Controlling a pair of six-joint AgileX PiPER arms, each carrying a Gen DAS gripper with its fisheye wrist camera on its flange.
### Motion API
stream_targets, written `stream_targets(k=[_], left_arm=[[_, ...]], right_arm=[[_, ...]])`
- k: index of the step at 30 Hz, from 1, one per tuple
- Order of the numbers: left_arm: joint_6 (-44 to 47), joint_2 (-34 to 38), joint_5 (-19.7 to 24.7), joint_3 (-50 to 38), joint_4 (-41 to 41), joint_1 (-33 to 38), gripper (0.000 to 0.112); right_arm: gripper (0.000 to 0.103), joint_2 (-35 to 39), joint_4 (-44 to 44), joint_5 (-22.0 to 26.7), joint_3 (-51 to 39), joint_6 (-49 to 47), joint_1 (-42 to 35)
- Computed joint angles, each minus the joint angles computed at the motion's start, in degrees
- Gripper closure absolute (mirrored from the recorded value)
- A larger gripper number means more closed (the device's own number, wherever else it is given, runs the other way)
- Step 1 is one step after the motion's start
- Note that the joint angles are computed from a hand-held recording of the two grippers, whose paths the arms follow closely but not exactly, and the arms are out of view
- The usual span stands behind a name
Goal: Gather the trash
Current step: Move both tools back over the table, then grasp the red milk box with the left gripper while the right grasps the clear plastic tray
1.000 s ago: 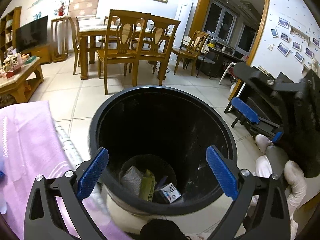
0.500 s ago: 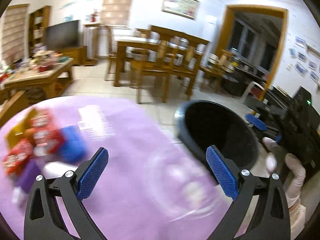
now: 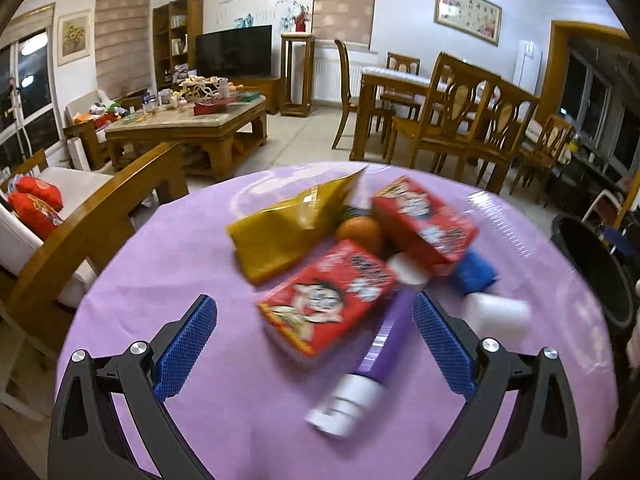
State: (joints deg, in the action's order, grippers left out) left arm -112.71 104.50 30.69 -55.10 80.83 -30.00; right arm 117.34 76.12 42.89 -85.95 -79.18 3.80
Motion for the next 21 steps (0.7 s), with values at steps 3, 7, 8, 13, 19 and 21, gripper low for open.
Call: stream_targets(k=[3, 7, 8, 13, 19, 21], left_arm=[[5.79, 0.68, -1.73, -0.52, -2.05, 1.86, 0.015], [12.50, 2.40, -2.26, -1.80, -3.65, 2.18, 0.015], [13.85, 2.78, -2.07, -2.19, -3.67, 2.08, 0.015], [16.32, 3.57, -4.22, -2.40, -3.80, 2.74, 0.018], [24.36, 4.30, -6.27, -3.54, -11.74, 3.86, 0.046], [25.56, 4.62, -6.21, -4.07, -13.21, 3.78, 0.051]], right_arm=[[0.005, 1.88, -9.63, -4.36, -5.19, 8.33, 5.47], [0.006, 8.61, -25.08, -4.46, -17.35, 23.34, 10.07], [0.006, 10.56, -28.24, -3.89, -20.66, 26.73, 10.85], [0.010, 21.05, -45.27, 0.40, -38.46, 45.03, 14.57], [0.044, 30.66, -53.79, 5.79, -53.19, 56.64, 16.16], [0.053, 32.84, -54.87, 7.38, -56.08, 58.03, 16.34]])
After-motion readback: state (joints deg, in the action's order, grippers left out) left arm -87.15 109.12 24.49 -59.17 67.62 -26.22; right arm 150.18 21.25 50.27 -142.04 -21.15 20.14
